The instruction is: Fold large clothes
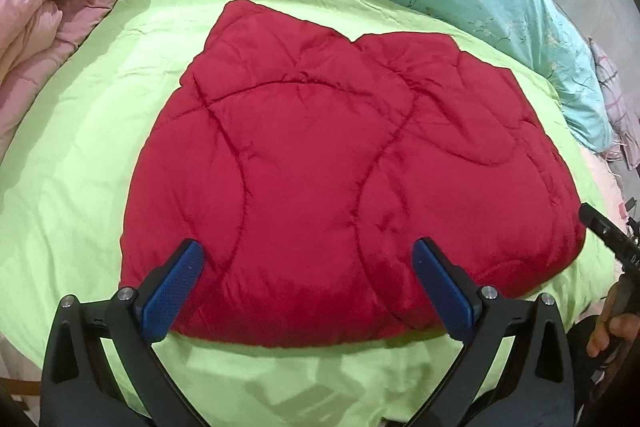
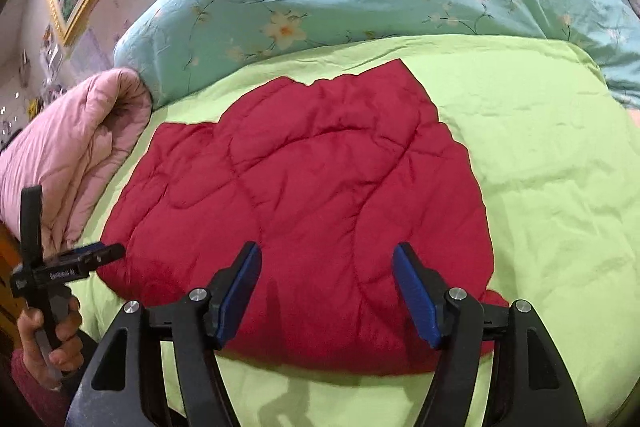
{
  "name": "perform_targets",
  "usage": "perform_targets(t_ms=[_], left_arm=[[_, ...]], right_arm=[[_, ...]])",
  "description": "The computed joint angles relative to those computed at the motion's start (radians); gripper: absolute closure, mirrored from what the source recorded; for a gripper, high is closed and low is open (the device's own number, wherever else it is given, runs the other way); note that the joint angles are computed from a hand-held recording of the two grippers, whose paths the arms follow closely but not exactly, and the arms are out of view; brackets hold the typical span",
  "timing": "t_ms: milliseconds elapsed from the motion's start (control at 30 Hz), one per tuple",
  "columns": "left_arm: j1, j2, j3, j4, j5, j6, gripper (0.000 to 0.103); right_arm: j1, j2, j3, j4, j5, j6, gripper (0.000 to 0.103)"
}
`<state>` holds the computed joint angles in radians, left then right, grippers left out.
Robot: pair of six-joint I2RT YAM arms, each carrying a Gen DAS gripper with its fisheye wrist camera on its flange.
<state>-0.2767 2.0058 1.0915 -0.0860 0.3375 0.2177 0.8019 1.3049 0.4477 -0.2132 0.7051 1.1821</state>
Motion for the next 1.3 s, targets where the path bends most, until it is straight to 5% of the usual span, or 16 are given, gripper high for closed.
perform_targets(t_ms=[300, 733, 1300], left_arm=[[0.015, -0.089, -0.138, 0.054, 0.006, 0.018, 0.0], [0.027, -0.378, -0.403, 0.137, 0.006, 0.067, 0.0], [0.031, -0.575, -0.534, 0.076, -0.024, 0.098, 0.0]], right_arm=[[0.111, 0.052, 0.032, -0.092, 0.026, 0.142, 0.032], [0.37, 0.152, 0.259, -0.467, 0.166, 0.427, 0.017], [0.554, 0.295, 0.427, -0.729, 0.16, 0.669, 0.006]])
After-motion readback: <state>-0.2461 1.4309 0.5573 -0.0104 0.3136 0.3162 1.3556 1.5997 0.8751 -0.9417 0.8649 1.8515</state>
